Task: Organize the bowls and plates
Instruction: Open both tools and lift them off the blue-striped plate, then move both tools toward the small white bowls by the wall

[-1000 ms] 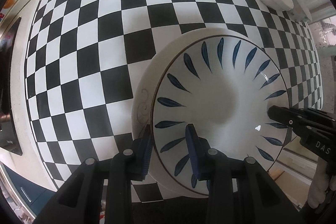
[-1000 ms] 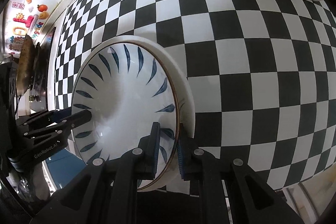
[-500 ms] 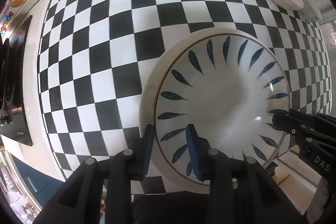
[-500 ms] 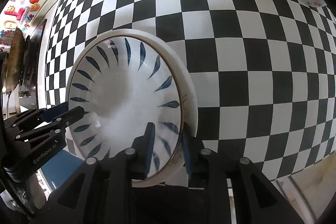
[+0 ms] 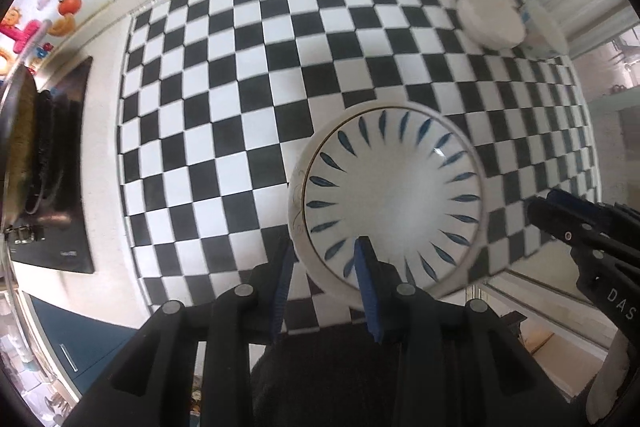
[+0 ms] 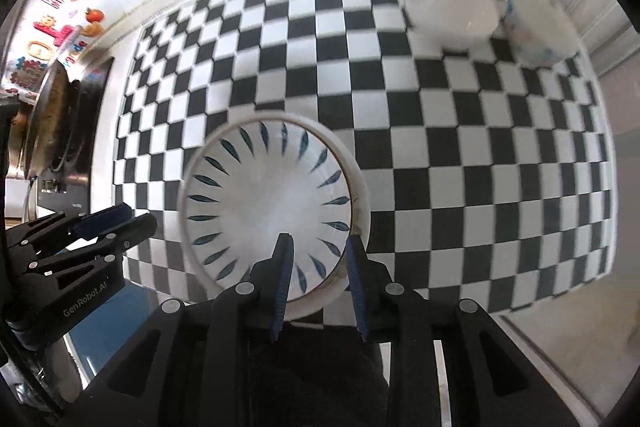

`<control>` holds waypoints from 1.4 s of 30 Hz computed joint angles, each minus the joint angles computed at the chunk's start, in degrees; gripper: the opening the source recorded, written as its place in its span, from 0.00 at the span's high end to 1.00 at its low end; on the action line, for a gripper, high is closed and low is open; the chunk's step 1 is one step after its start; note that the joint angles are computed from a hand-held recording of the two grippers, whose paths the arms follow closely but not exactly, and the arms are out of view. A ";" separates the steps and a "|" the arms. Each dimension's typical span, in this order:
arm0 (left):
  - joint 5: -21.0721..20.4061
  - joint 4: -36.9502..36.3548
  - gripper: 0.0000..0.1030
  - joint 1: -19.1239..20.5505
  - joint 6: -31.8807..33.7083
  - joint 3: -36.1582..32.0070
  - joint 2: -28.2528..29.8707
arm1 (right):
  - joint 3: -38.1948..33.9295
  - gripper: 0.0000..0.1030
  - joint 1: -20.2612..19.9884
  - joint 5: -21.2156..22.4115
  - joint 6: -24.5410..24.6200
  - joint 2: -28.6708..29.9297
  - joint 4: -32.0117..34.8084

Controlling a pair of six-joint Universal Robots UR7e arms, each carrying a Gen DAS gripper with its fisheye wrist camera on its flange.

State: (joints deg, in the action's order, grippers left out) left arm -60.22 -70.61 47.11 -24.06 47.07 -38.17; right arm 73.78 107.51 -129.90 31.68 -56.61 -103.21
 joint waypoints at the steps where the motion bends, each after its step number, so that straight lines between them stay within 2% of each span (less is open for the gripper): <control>1: -0.30 0.41 0.72 -0.39 0.19 -0.37 -0.46 | -0.51 0.71 0.89 -0.46 0.41 -0.31 0.63; 4: -0.23 0.51 0.72 -0.93 1.15 0.31 -2.69 | -2.26 0.62 3.49 -2.28 2.36 -0.60 3.06; 12: -3.00 3.38 0.72 -2.69 2.59 -2.72 -4.01 | -5.40 0.61 8.30 -3.59 6.48 -1.45 8.43; 25: -4.57 1.48 0.72 -2.93 5.37 -1.22 -6.26 | -5.72 0.61 9.43 -4.06 11.28 -1.49 10.77; 27: -5.01 1.10 0.72 -2.58 5.65 -1.56 -6.08 | -4.71 0.60 9.07 -3.00 11.05 -1.96 8.09; 30: -5.01 -1.39 0.72 -1.89 6.33 -1.68 -5.61 | -2.65 0.42 8.10 -1.09 10.90 -3.03 3.06; 35: -3.90 -5.31 0.70 -1.24 8.07 -4.46 -2.54 | -0.04 0.38 6.13 -1.57 10.71 -4.66 -3.51; 41: -4.30 -6.10 0.70 -0.60 7.98 -16.90 7.58 | 2.23 0.35 1.35 -2.14 5.75 -7.47 -11.70; 42: -3.98 -5.11 0.70 -0.54 7.52 -20.66 10.33 | 1.97 0.35 -0.03 -2.32 4.78 -7.74 -12.27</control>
State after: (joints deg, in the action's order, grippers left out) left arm -64.19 -75.72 46.57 -16.53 26.40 -27.84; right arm 75.75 107.48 -132.21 36.46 -64.34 -115.48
